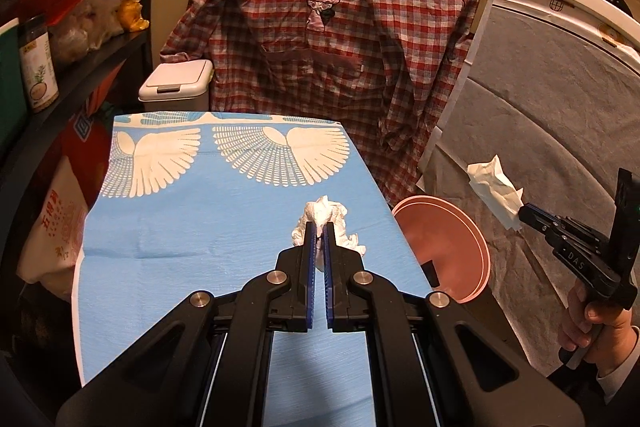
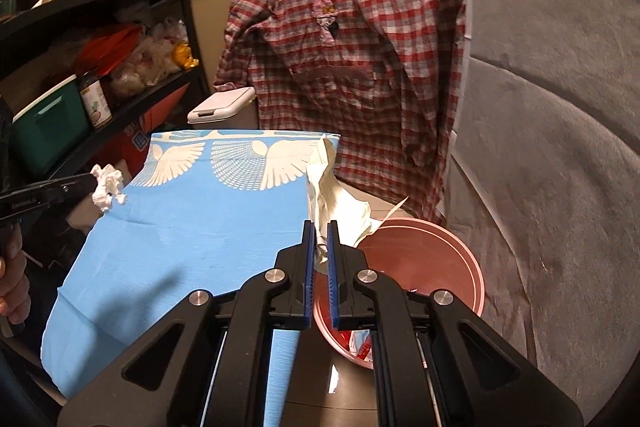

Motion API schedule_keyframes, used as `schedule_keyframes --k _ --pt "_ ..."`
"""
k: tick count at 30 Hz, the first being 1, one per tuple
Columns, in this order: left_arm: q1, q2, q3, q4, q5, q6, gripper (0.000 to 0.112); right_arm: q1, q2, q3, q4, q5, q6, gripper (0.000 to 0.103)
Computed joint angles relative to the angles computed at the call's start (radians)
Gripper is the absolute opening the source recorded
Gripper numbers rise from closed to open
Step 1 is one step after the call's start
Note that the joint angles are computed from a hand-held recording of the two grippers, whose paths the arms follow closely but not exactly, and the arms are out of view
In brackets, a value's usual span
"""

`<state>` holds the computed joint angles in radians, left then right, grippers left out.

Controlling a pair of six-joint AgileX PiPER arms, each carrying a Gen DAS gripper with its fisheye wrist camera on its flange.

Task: Collect trash
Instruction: 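Carry both white tissues over the pink bucket with both tools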

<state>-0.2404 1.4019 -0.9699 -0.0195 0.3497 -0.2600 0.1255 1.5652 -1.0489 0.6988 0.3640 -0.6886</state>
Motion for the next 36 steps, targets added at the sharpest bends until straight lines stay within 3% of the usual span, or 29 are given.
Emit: schedule_keyframes --k 10,14,23,36 --pt "-0.033 0.050 -0.027 0.103 -0.011 -0.107 0.004 -0.069 0.017 0.000 0.103 0.015 -0.080 0.006" --pt "-0.042 0.071 -0.050 0.081 -0.003 -0.112 0.004 -0.107 0.032 -0.016 0.152 0.057 -0.097 0.006" --pt "-0.122 0.107 -0.095 0.271 0.003 -0.316 0.004 -0.163 0.040 -0.024 0.194 0.071 -0.148 0.006" --pt "-0.212 0.292 -0.266 0.238 -0.009 -0.315 0.004 -0.222 0.103 -0.059 0.164 0.059 -0.144 0.006"
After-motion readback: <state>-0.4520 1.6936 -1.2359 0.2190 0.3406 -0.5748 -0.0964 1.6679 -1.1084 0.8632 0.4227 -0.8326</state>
